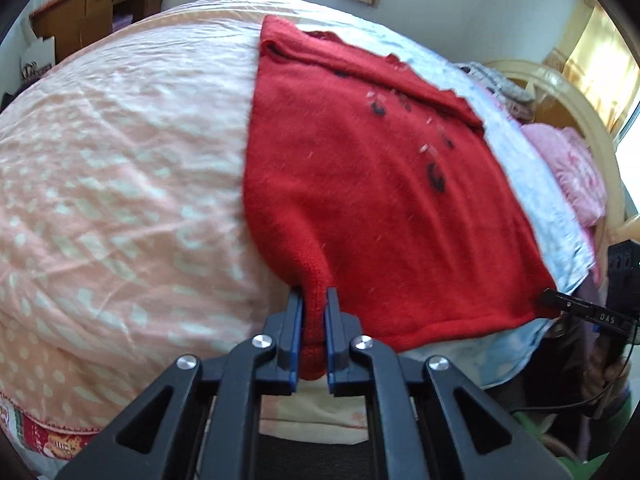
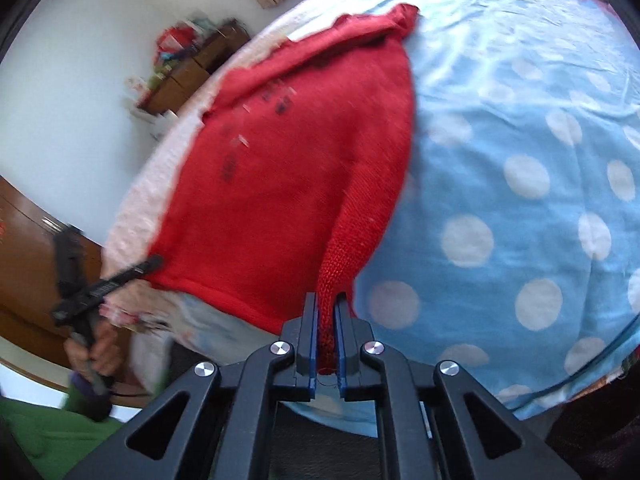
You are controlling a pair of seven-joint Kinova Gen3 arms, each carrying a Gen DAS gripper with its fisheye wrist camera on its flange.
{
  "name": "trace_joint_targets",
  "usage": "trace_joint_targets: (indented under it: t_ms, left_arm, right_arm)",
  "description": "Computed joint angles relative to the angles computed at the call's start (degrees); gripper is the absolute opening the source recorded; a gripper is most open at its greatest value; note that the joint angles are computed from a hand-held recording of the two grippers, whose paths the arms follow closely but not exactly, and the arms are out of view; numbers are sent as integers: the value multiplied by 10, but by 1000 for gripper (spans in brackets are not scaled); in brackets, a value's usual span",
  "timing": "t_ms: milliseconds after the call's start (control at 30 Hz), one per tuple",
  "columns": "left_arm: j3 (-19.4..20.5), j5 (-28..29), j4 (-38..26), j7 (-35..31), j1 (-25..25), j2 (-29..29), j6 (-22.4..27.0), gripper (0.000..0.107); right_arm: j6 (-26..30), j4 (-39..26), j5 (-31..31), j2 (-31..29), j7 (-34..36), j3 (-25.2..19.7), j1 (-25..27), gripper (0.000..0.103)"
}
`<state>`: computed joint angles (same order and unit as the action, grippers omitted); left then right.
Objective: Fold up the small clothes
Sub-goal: 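Grasp the sweater hem with both grippers, then lift the hem with both grippers and fold it toward the collar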
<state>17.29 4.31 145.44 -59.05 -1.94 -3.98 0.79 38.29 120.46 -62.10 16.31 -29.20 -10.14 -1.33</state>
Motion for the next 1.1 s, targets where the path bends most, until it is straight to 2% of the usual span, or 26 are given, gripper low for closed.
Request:
trace_joint_targets:
  t_ms: [67,200,333,467,567,633,700,733,800,833,867,933,1000,1033,1100]
  left_arm:
    - [-53,3,-18,-15,48,-18,24,10]
    - [-159,-29,-65,-10,135,-32,64,10]
    - [-265,31,-136,-84,193,5,90,10]
    - [-331,59,-210,-143,206,72,112,10]
    - [-409,51,-269,-151,258,134,136,10]
    - [-441,48,-294,-156,279,154,157,10]
    - [-444,46,-287,-176,277,138,155,10]
    - [-436,31,-275,-179,270,122,148,14]
    - [-425,-15,-249,-179,259,91,140,28]
    - [-435,-39,-229,-183,270,68,142,43]
    - [-453,-56,-219,-180,288,56,145,52]
    - [-489,-61,-179,-187,332,12,157,54]
    - [-536,-30,-136,-196,385,-30,166,61]
    - [-562,-7,-119,-198,411,-41,165,72]
    - [-601,40,-77,-186,464,-55,161,75]
  right_arm:
    - [34,-10,-25,2,14,-2,17,6]
    - [92,-53,-59,16,21,5,28,6]
    - [125,-127,-84,60,-13,7,27,6]
    - [94,-200,-90,111,-61,-2,15,6]
    - [48,-247,-76,147,-102,-9,2,6]
    - [18,-268,-62,167,-123,-14,-8,6]
    - [8,-282,-49,186,-147,-22,-9,6]
    - [11,-288,-38,193,-157,-25,-7,6]
    - [3,-293,-9,198,-176,-28,-12,6]
    - [-2,-298,0,204,-182,-32,-13,6]
    - [-6,-297,5,205,-183,-39,-9,6]
    - [-13,-293,5,211,-175,-61,8,6]
    - [-22,-288,8,212,-172,-79,22,6]
    - [-28,-285,10,212,-169,-88,28,6]
    - [-39,-279,15,210,-167,-100,35,6]
